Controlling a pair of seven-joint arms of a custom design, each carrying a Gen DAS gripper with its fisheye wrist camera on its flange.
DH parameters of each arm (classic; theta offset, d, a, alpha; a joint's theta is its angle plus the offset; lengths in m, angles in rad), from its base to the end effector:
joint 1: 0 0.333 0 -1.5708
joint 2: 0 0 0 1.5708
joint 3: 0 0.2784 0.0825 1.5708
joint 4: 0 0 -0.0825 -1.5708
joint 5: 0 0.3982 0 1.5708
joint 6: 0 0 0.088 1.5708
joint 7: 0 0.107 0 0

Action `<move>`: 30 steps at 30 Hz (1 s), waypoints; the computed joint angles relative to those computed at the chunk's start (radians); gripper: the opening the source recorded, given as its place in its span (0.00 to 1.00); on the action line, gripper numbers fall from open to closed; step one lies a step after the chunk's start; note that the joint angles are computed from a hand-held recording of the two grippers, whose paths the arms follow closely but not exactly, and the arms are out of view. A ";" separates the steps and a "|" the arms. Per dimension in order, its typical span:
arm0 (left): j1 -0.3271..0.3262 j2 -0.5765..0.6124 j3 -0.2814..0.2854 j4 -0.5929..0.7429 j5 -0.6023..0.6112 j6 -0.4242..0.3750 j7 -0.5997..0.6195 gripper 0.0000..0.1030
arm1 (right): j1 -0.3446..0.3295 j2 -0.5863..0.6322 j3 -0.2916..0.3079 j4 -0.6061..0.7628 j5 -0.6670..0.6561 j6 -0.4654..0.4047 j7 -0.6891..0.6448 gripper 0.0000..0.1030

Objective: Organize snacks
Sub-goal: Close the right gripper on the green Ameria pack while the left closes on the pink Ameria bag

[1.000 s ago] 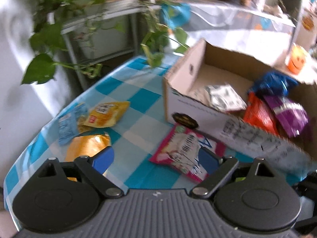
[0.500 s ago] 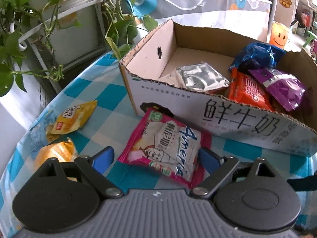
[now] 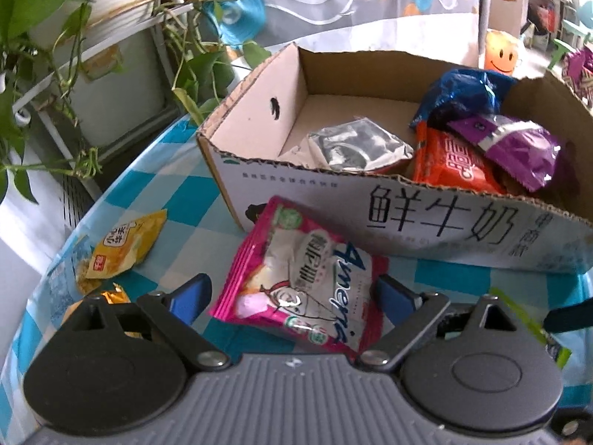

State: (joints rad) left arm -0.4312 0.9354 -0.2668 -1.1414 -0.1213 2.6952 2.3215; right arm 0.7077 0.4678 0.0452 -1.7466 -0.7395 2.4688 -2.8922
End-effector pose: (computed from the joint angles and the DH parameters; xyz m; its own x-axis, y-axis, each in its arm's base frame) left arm 0.6573 -0.4487 0.2885 -0.8939 -0.4239 -0.1457 -0.2523 0.7446 -0.6180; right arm 0.4961 0.4636 0.2898 -0.4532 -0.8624 -0.2256 -0.7165 0.5030 -0.4834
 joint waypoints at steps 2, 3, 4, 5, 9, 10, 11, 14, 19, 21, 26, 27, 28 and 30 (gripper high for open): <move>-0.005 0.007 0.003 0.007 0.001 0.004 -0.008 0.95 | 0.001 -0.003 -0.001 -0.004 -0.003 0.003 0.004 0.76; -0.006 0.007 0.001 0.004 0.000 0.016 -0.009 0.95 | 0.003 -0.003 -0.002 -0.004 -0.004 0.002 0.007 0.76; -0.009 0.007 0.001 0.000 0.002 0.028 -0.009 0.95 | 0.004 -0.003 -0.002 -0.004 -0.006 0.002 0.010 0.76; -0.011 0.007 0.003 -0.004 0.004 0.037 -0.010 0.95 | 0.004 -0.003 -0.001 -0.005 -0.006 0.002 0.012 0.76; -0.015 0.006 0.002 -0.020 0.011 0.074 -0.008 0.95 | 0.005 -0.005 -0.002 -0.005 -0.009 0.001 0.019 0.76; -0.014 0.003 0.001 -0.028 0.012 0.087 -0.004 0.96 | 0.006 -0.005 -0.002 -0.005 -0.011 -0.002 0.023 0.76; -0.014 0.000 0.000 -0.035 0.012 0.095 -0.004 0.93 | 0.008 -0.005 -0.003 -0.004 -0.013 -0.006 0.027 0.76; 0.020 -0.001 -0.051 -0.036 -0.021 0.065 0.035 0.73 | 0.010 -0.004 -0.003 -0.001 -0.017 -0.018 0.034 0.76; 0.030 -0.056 -0.054 -0.124 -0.045 0.110 0.077 0.54 | 0.013 -0.003 -0.006 0.004 -0.031 -0.039 0.045 0.64; 0.038 -0.085 -0.054 -0.164 -0.059 0.119 0.065 0.48 | 0.014 -0.010 -0.008 -0.007 -0.046 -0.029 0.059 0.60; 0.073 -0.183 -0.063 -0.296 -0.083 0.115 0.065 0.45 | 0.005 -0.024 -0.007 -0.030 -0.067 -0.002 0.073 0.55; 0.078 -0.199 -0.063 -0.312 -0.084 0.095 0.066 0.45 | 0.004 -0.027 -0.004 -0.034 -0.067 -0.003 0.071 0.55; 0.085 -0.214 -0.065 -0.327 -0.085 0.080 0.075 0.45 | 0.004 -0.029 -0.003 -0.036 -0.068 -0.004 0.068 0.55; 0.102 -0.243 -0.072 -0.351 -0.094 0.040 0.093 0.44 | 0.003 -0.031 0.000 -0.038 -0.069 -0.008 0.065 0.55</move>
State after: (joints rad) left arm -0.3293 0.6927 -0.3386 -1.4928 -0.2157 2.7351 2.4146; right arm 0.7109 0.4369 0.0457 -1.7850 -0.8081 2.4611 -2.8271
